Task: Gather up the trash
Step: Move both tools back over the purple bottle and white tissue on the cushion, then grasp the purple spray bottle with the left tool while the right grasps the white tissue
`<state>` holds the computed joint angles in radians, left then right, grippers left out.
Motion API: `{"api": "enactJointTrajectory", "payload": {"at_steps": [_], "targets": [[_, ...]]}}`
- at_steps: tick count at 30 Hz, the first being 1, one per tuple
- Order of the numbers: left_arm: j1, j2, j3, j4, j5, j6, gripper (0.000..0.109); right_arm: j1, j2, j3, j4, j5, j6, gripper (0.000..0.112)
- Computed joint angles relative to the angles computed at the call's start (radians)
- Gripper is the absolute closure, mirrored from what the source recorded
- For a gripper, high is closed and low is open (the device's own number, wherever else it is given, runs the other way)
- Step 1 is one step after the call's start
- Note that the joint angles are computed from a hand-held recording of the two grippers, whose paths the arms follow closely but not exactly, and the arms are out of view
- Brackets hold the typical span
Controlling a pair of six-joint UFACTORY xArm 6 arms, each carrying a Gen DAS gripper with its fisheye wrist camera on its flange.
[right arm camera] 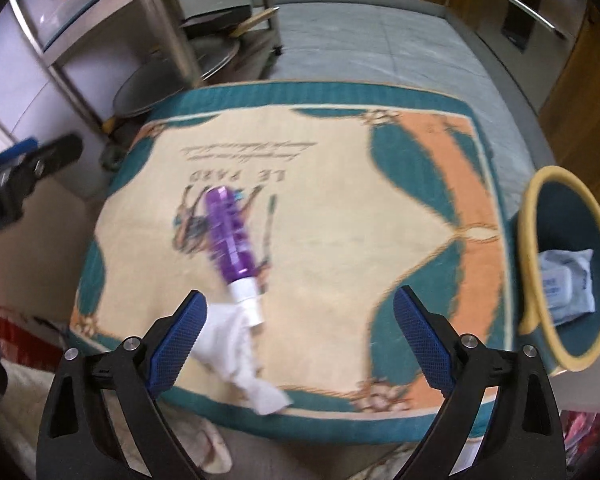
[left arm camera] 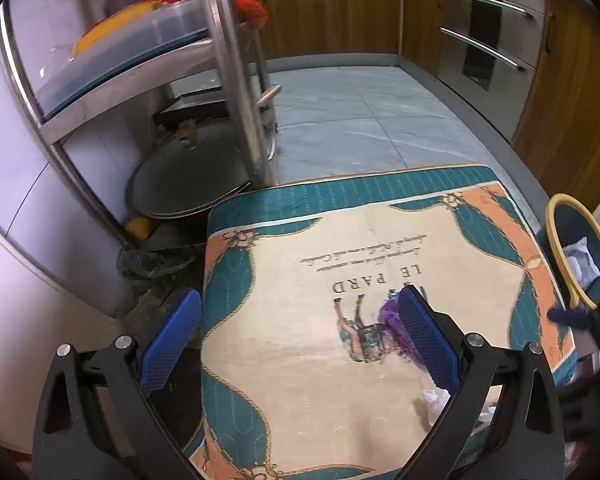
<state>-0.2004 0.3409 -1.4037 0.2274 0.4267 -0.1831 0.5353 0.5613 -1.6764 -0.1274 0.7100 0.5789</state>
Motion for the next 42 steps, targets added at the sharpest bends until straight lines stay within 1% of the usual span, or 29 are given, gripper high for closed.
{"api": "enactJointTrajectory", "payload": {"at_steps": [2,5,6,7,8,9,10,12,17,21,25,27,28,29,31,32,34,38,41,42], "targets": [[0.006,0.004,-0.007,0.001,0.005,-0.012,0.011,0.014,0.008,0.002,0.036,-0.013,-0.007,0.026],[0.007,0.011,-0.016,-0.011,0.012,-0.017,0.011,0.03,0.027,-0.009,0.084,-0.009,-0.046,0.04],[0.006,0.015,-0.02,-0.018,0.014,-0.014,0.011,0.034,0.033,-0.014,0.093,-0.002,-0.058,0.05],[0.005,0.018,-0.024,-0.023,0.017,-0.009,0.011,0.038,0.042,-0.023,0.105,0.007,-0.079,0.064],[0.003,0.02,-0.026,-0.025,0.017,-0.005,0.011,0.041,0.054,-0.036,0.122,0.023,-0.111,0.073],[0.0,0.022,-0.028,-0.026,0.017,-0.003,0.011,0.042,0.061,-0.044,0.133,0.032,-0.138,0.091],[-0.002,0.025,-0.031,-0.028,0.018,0.001,0.011,0.042,0.061,-0.044,0.149,0.027,-0.166,0.101],[-0.003,0.033,-0.041,-0.04,0.021,0.014,0.011,0.039,0.046,-0.029,0.156,0.005,-0.175,0.107],[-0.023,0.057,-0.065,-0.055,0.048,0.021,0.011,0.023,-0.022,-0.015,0.137,-0.004,-0.225,0.107],[-0.054,0.104,-0.11,-0.06,0.081,0.007,0.011,-0.02,-0.092,-0.011,0.034,-0.003,-0.236,0.107],[-0.094,0.14,-0.132,-0.076,0.102,-0.008,0.011,-0.088,-0.161,0.034,-0.118,-0.032,-0.159,0.107],[-0.109,0.155,-0.139,-0.08,0.11,-0.018,0.011,-0.13,-0.2,0.092,-0.205,-0.072,-0.085,0.107],[-0.121,0.17,-0.149,-0.075,0.123,-0.027,0.011,-0.158,-0.221,0.136,-0.226,-0.108,-0.033,0.107],[-0.129,0.18,-0.158,-0.069,0.133,-0.032,0.011,-0.176,-0.232,0.164,-0.204,-0.129,-0.016,0.107],[-0.147,0.212,-0.186,-0.068,0.16,-0.043,0.011,-0.212,-0.231,0.178,-0.098,-0.117,-0.013,0.107],[-0.152,0.224,-0.2,-0.075,0.172,-0.043,0.011,-0.229,-0.237,0.193,-0.055,-0.129,-0.015,0.107],[-0.167,0.259,-0.238,-0.071,0.202,-0.047,0.012,-0.247,-0.252,0.217,-0.041,-0.154,-0.016,0.107],[-0.188,0.333,-0.325,-0.074,0.295,-0.055,0.014,-0.273,-0.267,0.246,-0.022,-0.179,-0.011,0.107],[-0.188,0.381,-0.386,-0.135,0.364,-0.044,0.026,-0.284,-0.278,0.261,-0.042,-0.196,0.006,0.107],[-0.187,0.393,-0.404,-0.141,0.381,-0.043,0.032,-0.289,-0.281,0.263,-0.043,-0.2,0.007,0.107]]}}
